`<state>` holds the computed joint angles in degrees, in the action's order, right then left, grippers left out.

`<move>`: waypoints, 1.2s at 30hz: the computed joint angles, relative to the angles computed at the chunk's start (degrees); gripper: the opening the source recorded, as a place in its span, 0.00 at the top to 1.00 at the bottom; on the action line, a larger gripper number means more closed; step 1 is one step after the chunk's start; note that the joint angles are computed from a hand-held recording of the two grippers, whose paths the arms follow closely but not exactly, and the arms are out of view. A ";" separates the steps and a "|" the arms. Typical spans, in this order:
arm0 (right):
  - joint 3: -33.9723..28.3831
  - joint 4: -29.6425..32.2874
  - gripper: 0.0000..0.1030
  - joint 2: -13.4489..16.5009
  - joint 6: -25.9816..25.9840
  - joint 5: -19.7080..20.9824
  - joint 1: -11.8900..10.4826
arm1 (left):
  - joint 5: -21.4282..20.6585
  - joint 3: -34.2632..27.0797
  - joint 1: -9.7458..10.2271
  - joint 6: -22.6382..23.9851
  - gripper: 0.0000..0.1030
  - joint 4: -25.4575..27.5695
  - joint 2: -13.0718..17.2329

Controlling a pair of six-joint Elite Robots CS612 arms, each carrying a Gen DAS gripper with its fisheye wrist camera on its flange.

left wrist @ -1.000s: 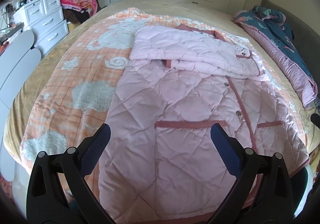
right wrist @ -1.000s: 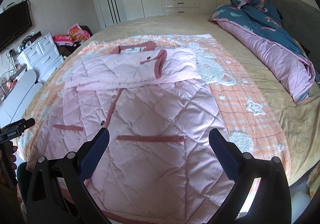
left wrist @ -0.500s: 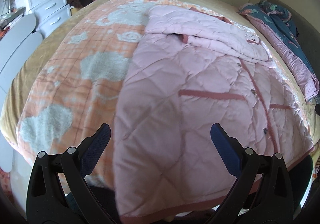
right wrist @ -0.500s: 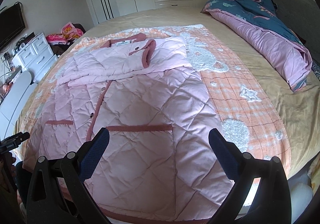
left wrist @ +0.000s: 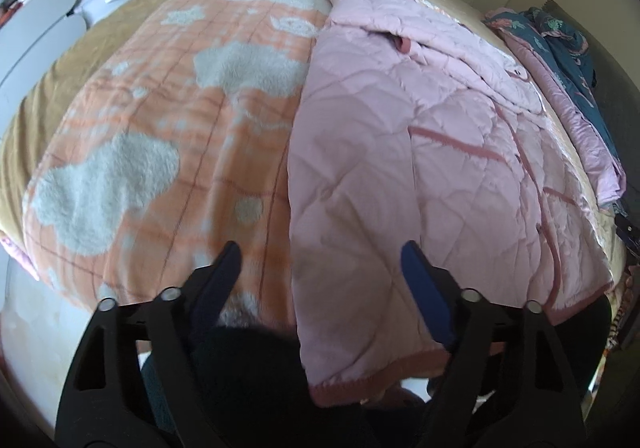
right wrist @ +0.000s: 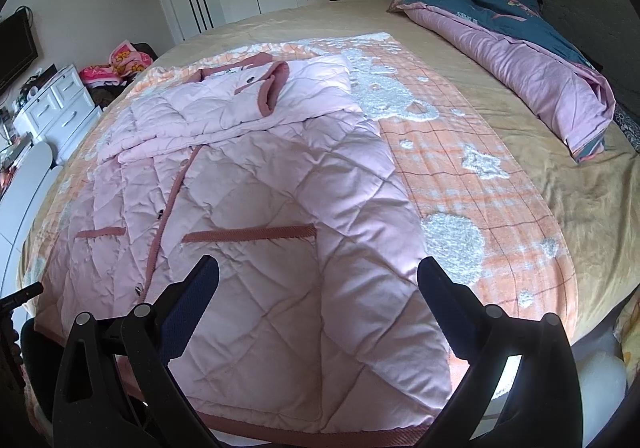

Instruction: Fold large clothes

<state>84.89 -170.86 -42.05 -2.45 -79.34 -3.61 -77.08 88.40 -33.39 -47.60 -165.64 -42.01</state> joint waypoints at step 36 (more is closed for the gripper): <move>2.50 17.62 0.48 -0.64 -2.76 12.78 -4.26 | -1.19 -2.81 -1.73 2.17 0.29 2.97 2.59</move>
